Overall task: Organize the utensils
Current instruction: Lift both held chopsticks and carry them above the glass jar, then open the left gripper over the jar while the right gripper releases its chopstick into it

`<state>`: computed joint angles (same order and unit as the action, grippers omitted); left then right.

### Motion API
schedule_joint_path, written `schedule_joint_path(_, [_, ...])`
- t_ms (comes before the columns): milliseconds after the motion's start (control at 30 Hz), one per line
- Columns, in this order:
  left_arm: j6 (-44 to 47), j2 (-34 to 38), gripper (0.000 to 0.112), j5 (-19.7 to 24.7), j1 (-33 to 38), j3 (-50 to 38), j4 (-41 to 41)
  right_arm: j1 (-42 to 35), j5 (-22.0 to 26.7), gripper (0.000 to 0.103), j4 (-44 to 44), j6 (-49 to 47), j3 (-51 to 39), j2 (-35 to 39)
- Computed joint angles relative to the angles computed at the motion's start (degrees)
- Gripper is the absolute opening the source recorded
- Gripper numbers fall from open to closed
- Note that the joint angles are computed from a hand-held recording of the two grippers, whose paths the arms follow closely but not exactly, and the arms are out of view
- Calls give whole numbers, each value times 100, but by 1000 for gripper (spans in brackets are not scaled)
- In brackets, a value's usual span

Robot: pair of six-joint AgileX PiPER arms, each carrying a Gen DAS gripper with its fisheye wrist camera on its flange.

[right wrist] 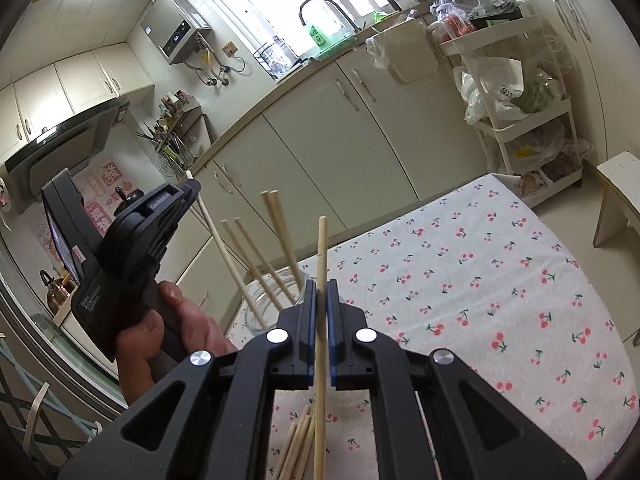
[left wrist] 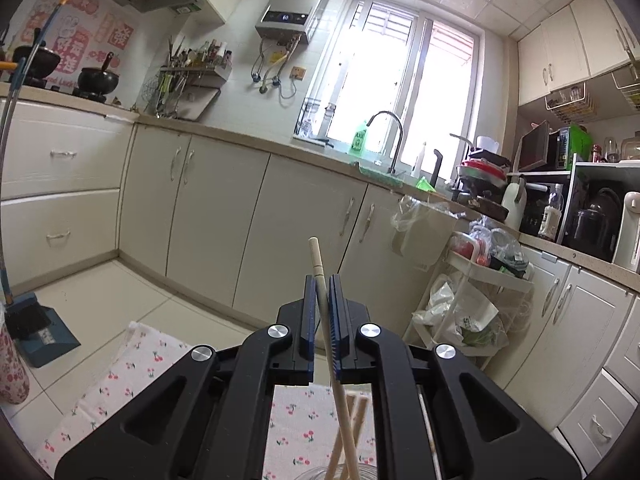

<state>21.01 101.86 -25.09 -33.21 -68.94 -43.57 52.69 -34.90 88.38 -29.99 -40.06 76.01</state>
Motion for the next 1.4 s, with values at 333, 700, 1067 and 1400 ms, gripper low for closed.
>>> schedule_joint_path(333, [20,120,5,-54,-82,-72,252,-94,-94,6,-313,271,-54,50])
schedule_joint_path(700, [-643,-237,19,457,48,690,1358,-304,-869,6,-1099,687,-673,338])
schedule_joint_path(1067, [-2135,-1497,65,758,650,2093,2682,-582,-1675,6,-1439,652,-1872,1717])
schedule_joint_path(1400, [-3744,-1833,68,1200,1228,2778,4311,-86,-2056,6,-1067,-563,-1910,2119])
